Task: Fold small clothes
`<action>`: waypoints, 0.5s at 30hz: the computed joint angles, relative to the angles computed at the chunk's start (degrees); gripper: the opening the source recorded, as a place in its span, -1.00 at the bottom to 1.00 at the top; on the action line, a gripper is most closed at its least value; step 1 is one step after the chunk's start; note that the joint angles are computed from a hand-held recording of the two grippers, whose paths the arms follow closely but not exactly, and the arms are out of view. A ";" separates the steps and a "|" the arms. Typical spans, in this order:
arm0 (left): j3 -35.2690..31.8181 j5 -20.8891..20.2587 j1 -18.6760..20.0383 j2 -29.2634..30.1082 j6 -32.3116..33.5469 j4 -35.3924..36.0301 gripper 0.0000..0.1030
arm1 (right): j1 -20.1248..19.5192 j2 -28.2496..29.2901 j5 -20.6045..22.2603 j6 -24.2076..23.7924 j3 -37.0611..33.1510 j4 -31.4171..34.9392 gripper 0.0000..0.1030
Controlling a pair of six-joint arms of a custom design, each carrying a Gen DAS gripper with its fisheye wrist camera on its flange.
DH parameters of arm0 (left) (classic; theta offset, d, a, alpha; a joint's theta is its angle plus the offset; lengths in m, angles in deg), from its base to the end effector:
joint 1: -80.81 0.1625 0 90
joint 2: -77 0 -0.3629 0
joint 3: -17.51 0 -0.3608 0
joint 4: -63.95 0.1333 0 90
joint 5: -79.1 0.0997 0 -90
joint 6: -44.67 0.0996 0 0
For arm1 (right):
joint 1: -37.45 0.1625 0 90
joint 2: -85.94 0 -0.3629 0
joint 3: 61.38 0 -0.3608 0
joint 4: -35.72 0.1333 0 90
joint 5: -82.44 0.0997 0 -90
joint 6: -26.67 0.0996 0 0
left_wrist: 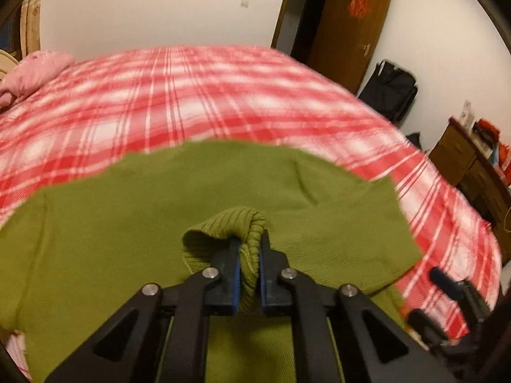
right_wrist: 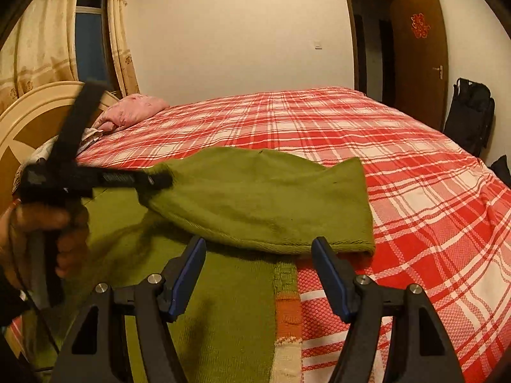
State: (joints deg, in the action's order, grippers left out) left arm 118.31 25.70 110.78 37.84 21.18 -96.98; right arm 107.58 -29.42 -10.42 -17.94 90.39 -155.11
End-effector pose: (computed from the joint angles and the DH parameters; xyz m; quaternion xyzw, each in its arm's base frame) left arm -0.3924 -0.4487 0.0114 0.2725 0.9066 -0.2658 0.1822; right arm 0.0297 -0.2954 0.3232 0.1682 -0.8290 0.4394 0.3021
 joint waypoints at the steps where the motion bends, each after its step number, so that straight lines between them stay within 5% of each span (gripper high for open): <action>1: 0.47 0.36 -0.13 -0.96 0.15 -0.31 -0.83 | -0.03 -0.20 0.37 -0.43 0.26 -0.32 0.35; 15: 9.72 8.64 1.26 -12.94 -0.16 -4.32 -0.83 | 2.46 1.20 1.72 -9.95 3.76 -5.45 0.35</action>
